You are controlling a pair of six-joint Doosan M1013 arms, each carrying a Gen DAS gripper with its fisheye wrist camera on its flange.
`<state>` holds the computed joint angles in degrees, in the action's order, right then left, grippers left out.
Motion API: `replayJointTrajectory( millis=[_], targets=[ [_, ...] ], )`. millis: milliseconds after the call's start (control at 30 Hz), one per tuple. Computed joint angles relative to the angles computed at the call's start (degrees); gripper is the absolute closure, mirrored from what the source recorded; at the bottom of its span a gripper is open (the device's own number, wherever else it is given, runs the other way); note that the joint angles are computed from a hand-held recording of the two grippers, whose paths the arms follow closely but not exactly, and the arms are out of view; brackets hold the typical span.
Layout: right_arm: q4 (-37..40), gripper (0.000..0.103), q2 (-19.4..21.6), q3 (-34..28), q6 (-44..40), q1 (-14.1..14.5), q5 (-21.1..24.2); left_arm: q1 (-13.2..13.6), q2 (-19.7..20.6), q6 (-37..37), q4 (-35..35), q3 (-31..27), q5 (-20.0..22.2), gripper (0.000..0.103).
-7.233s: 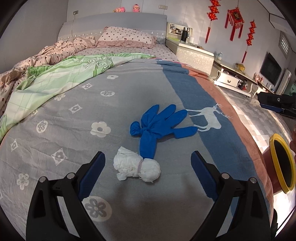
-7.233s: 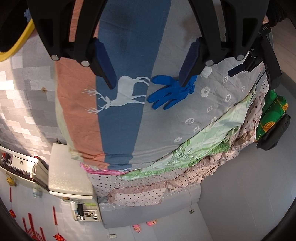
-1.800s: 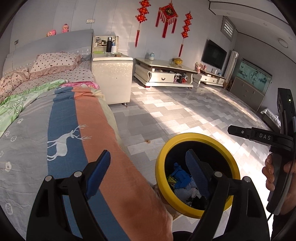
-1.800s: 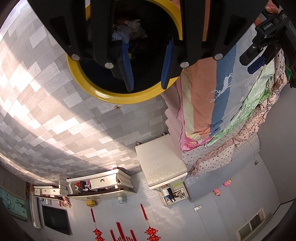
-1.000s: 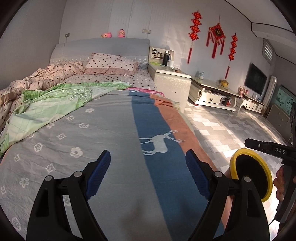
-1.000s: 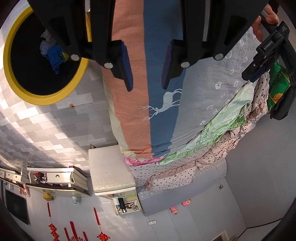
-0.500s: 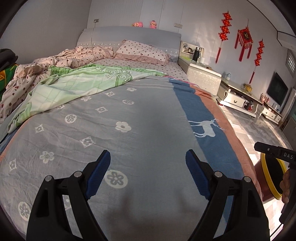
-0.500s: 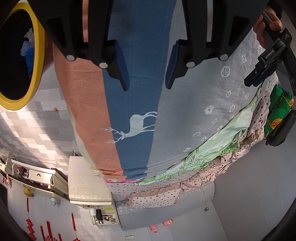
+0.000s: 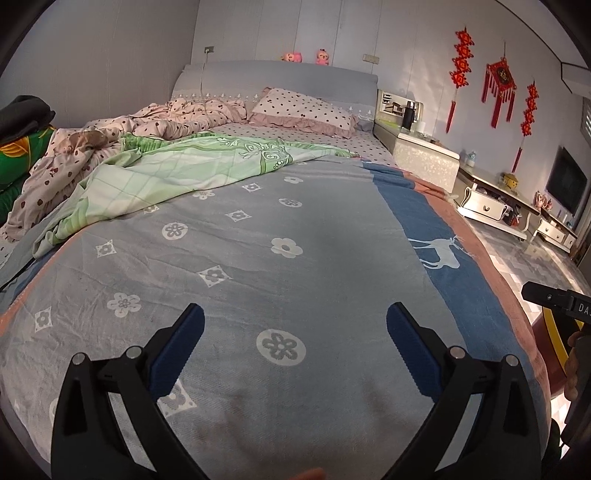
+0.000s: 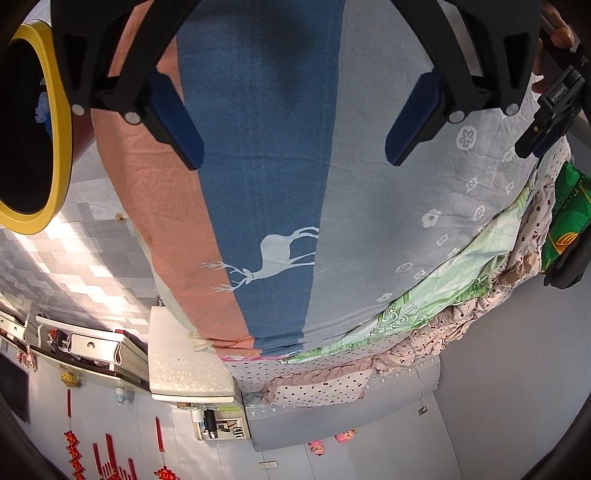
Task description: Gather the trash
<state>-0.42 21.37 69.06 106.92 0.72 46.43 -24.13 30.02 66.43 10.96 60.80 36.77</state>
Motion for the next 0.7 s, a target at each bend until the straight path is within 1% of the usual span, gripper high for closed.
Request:
replayJointTrajectory(
  millis=[133,233,300,467,567,700],
  targets=[
    [-2.2,0.008,-1.3,1.9,1.9,0.3,-2.4,-0.5,-0.9,-2.4,3.7,1.2,-1.1,0.008],
    [-3.5,0.008,-2.6,3.4,3.0,0.4,-4.5,-0.8,-2.0,-2.3,3.7,2.2,-2.6,0.008],
    [-7.2,0.008,-3.2,3.8,5.4,1.1,-4.9,-1.1,-2.9,-2.9,4.3,3.0,-4.0,0.008],
    [-14.3,0.008,-6.2,7.2,11.6,2.0,-9.8,-2.4,-5.1,-6.6,9.0,4.9,-7.2,0.008],
    [-18.3,0.008,-8.0,8.9,15.3,2.4,-12.2,-3.3,-6.1,-9.3,12.2,5.4,-7.9,0.008],
    [-22.6,0.008,-9.7,10.5,19.3,2.8,-14.2,-4.1,-7.5,-12.4,15.8,6.4,-9.3,0.008]
  ],
)
